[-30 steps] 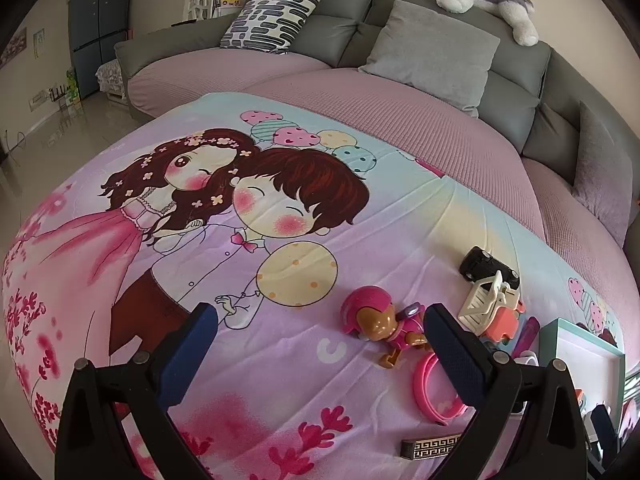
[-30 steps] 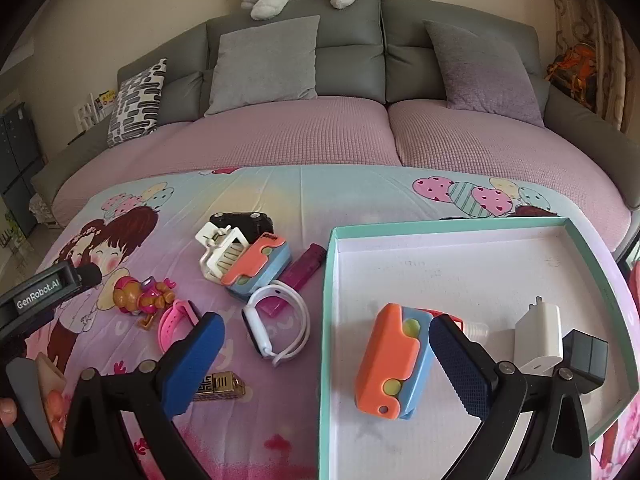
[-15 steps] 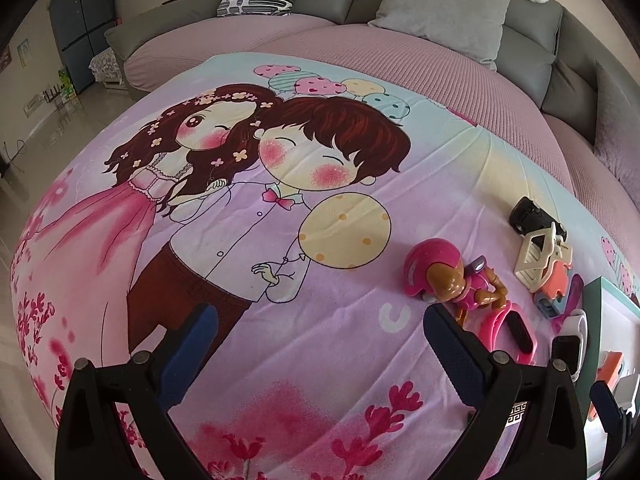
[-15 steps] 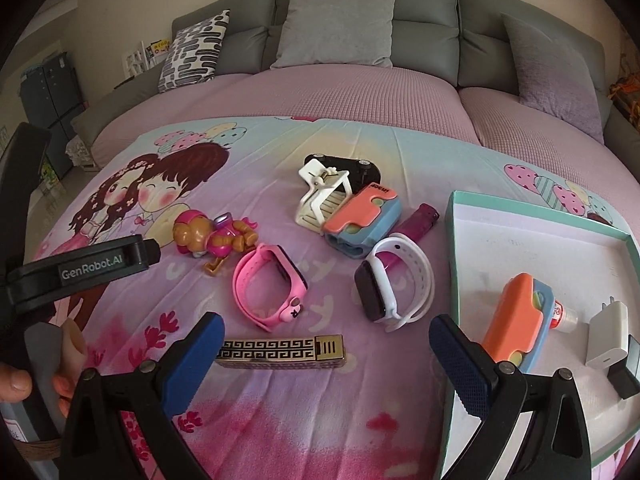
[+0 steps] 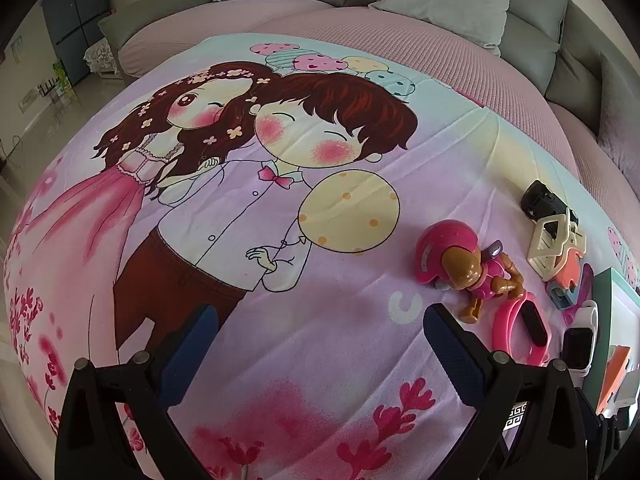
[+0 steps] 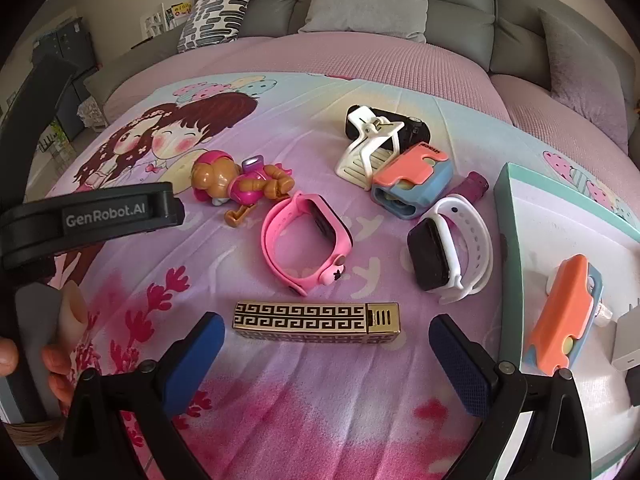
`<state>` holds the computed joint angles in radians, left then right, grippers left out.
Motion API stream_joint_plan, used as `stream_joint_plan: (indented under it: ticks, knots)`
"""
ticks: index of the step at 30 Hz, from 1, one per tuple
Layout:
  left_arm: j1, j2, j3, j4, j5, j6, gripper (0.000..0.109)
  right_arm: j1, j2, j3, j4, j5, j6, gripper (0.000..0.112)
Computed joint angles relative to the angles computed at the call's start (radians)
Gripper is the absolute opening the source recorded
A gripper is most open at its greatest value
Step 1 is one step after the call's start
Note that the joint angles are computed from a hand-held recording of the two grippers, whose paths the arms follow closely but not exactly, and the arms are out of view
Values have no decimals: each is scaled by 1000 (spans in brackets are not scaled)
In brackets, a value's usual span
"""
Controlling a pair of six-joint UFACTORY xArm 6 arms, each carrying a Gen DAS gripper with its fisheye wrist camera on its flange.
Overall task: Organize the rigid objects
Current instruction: 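Grasp the gold-patterned bar with the right tool and lift it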
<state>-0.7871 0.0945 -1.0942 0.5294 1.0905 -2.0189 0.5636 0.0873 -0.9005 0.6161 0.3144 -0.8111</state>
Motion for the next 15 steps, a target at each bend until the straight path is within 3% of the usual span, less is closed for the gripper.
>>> stream_joint_plan:
  ticks: [6, 12, 15]
  knots:
    - [1, 2, -4, 1, 1, 1, 102, -6, 17, -14, 10, -7, 20, 103]
    - [-2, 12, -21, 6, 14, 9, 102, -13, 13, -23, 66, 16, -12, 89]
    - [-5, 19, -34, 16, 21, 11, 102, -12, 13, -23, 74, 18, -17, 88]
